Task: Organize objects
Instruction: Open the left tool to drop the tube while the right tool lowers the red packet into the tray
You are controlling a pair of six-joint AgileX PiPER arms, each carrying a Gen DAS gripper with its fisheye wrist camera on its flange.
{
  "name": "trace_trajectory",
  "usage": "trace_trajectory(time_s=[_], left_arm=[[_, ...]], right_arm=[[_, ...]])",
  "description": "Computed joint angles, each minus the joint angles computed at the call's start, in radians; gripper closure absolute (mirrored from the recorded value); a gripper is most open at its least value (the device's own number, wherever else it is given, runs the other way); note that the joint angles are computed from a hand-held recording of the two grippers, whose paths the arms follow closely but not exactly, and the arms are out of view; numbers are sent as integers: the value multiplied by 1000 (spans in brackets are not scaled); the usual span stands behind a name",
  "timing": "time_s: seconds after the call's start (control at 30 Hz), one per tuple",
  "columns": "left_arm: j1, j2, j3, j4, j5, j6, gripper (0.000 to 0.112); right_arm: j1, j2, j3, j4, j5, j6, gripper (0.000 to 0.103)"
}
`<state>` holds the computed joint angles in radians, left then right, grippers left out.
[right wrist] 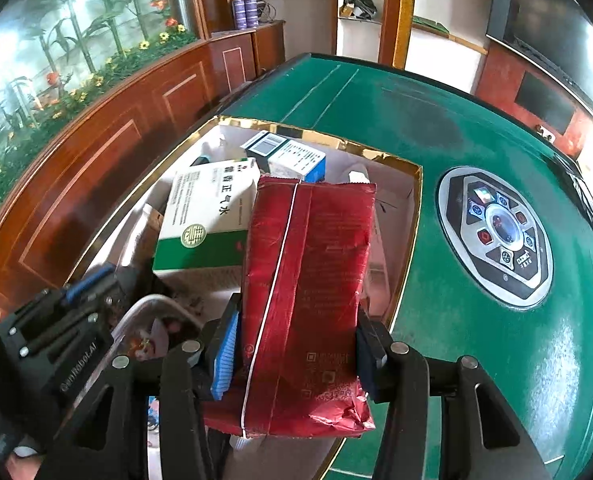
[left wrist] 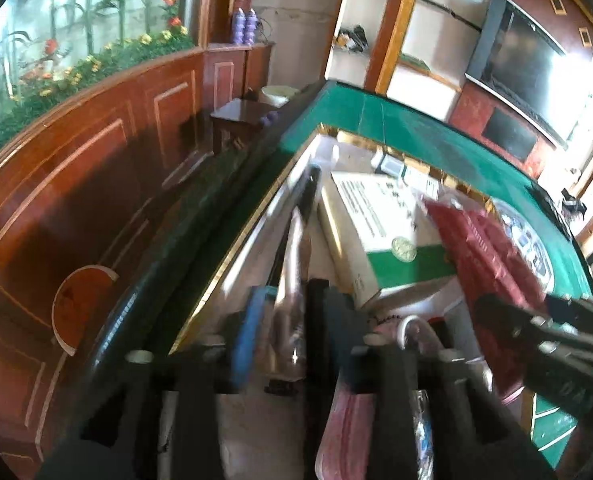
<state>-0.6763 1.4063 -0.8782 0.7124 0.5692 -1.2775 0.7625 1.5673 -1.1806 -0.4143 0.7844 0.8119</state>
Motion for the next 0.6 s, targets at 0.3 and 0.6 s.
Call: trace_trajectory(time_s=[0.3,0.6], left_arm=[[-343,-148,44,425,417,-491,9],[-505,-216,-4,434,555,-495,9]], right_arm=[[-8,-65,76,-72,-95,62,37],[200,-259,167,-425,20,356,14]])
